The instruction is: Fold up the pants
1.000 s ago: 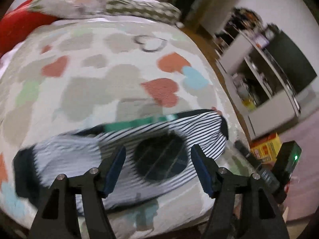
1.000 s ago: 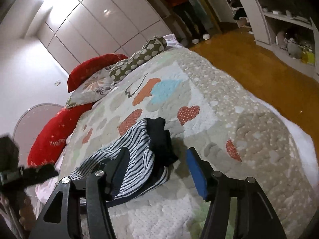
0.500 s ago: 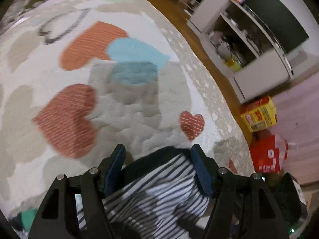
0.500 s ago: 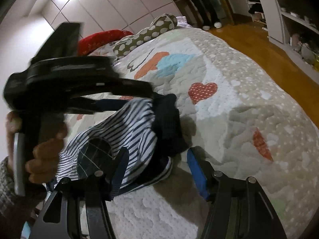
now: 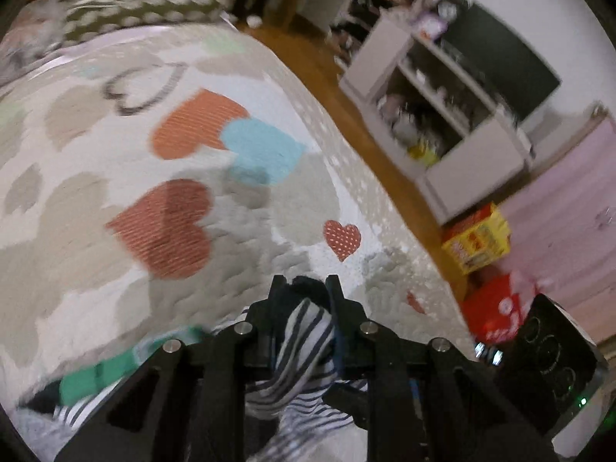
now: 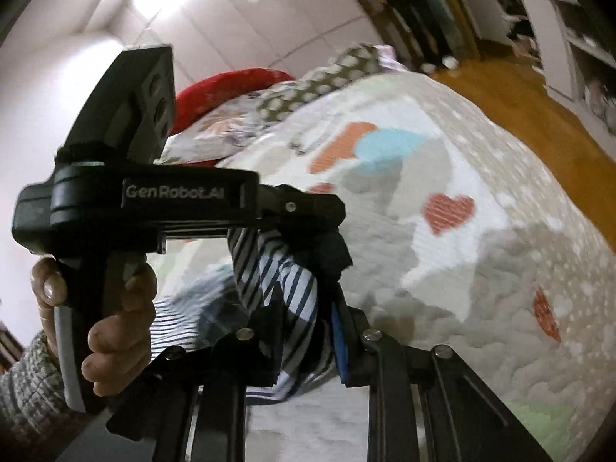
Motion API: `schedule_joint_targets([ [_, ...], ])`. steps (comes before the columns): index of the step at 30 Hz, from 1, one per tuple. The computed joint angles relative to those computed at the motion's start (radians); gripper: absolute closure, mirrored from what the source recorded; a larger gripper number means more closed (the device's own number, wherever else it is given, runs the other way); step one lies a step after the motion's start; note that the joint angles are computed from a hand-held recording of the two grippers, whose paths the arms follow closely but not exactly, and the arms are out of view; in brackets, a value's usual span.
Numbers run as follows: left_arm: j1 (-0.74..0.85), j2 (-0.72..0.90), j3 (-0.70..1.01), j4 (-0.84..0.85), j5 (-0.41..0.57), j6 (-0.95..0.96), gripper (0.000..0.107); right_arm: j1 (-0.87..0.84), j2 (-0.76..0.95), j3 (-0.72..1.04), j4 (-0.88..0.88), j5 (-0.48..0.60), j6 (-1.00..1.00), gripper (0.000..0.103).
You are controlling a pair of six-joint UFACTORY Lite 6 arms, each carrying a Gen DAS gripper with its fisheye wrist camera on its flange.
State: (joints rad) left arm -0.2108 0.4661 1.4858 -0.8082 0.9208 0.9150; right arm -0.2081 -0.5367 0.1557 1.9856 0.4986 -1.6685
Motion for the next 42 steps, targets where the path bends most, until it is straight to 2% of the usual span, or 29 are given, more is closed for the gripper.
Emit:
schedule_joint_targets([
  [3,0.147,-0.094,-0.126,-0.08,0.018,0.103,0.085,0.201,-0.051,0.044,0.038,-0.12,0.024,0.079],
  [5,0.252,-0.125,-0.194,-0.117,0.028,0.152,0.082,0.348,-0.004,0.096,0.168,-0.18,-0.074,0.077],
  [6,0.304,-0.134,-0.221,-0.129,0.035,0.171,0.074,0.401,0.046,0.126,0.239,-0.18,-0.136,0.074],
  [8,0.424,-0.153,-0.271,-0.144,0.048,0.21,0.065,0.49,0.184,0.195,0.337,-0.149,-0.222,0.054],
  [9,0.482,-0.167,-0.287,-0.147,0.052,0.231,0.063,0.526,0.252,0.228,0.363,-0.138,-0.244,0.049],
  [10,0.537,-0.182,-0.304,-0.151,0.059,0.252,0.062,0.561,0.305,0.255,0.39,-0.139,-0.265,0.047],
  [12,0.659,-0.227,-0.341,-0.152,0.087,0.289,0.047,0.626,0.388,0.31,0.38,-0.159,-0.256,0.047],
  [14,0.775,-0.271,-0.374,-0.168,0.092,0.328,0.041,0.666,0.355,0.302,0.379,-0.185,-0.256,0.047],
  [17,0.894,-0.295,-0.399,-0.166,0.05,0.362,0.041,0.649,0.192,0.266,0.202,-0.221,-0.088,0.047],
  [19,0.945,-0.272,-0.393,-0.159,0.016,0.363,0.041,0.653,0.112,0.276,0.172,-0.334,-0.031,0.049],
  [21,0.988,-0.232,-0.372,-0.145,0.004,0.36,0.041,0.655,0.146,0.343,0.012,-0.428,0.141,0.056],
  [22,1.011,-0.205,-0.353,-0.137,-0.001,0.362,0.041,0.65,0.188,0.376,-0.072,-0.448,0.227,0.066],
  [23,1.022,-0.191,-0.344,-0.129,-0.015,0.355,0.041,0.626,0.262,0.422,-0.115,-0.43,0.272,0.071],
  [27,1.08,-0.136,-0.294,-0.113,-0.035,0.338,0.041,0.574,0.576,0.579,-0.004,-0.302,0.186,0.071],
  [29,1.103,-0.112,-0.271,-0.119,-0.046,0.336,0.041,0.583,0.726,0.655,-0.051,-0.255,0.234,0.07],
  [31,1.126,-0.087,-0.246,-0.116,-0.055,0.333,0.041,0.608,0.804,0.709,-0.1,-0.288,0.28,0.07],
  [33,1.148,-0.047,-0.215,-0.112,-0.058,0.329,0.041,0.63,0.783,0.723,-0.232,-0.329,0.404,0.068],
  [37,1.187,0.026,-0.165,-0.113,-0.04,0.331,0.042,0.665,0.652,0.71,-0.625,-0.355,0.808,0.067],
  [39,1.203,0.038,-0.161,-0.117,-0.04,0.357,0.064,0.711,0.638,0.756,-0.834,-0.355,1.017,0.061],
  [41,1.22,0.044,-0.155,-0.111,-0.042,0.376,0.067,0.755,0.706,0.869,-1.043,-0.318,1.217,0.04],
  [42,1.23,0.047,-0.151,-0.112,-0.04,0.381,0.067,0.786,0.761,0.947,-1.148,-0.294,1.319,0.038],
])
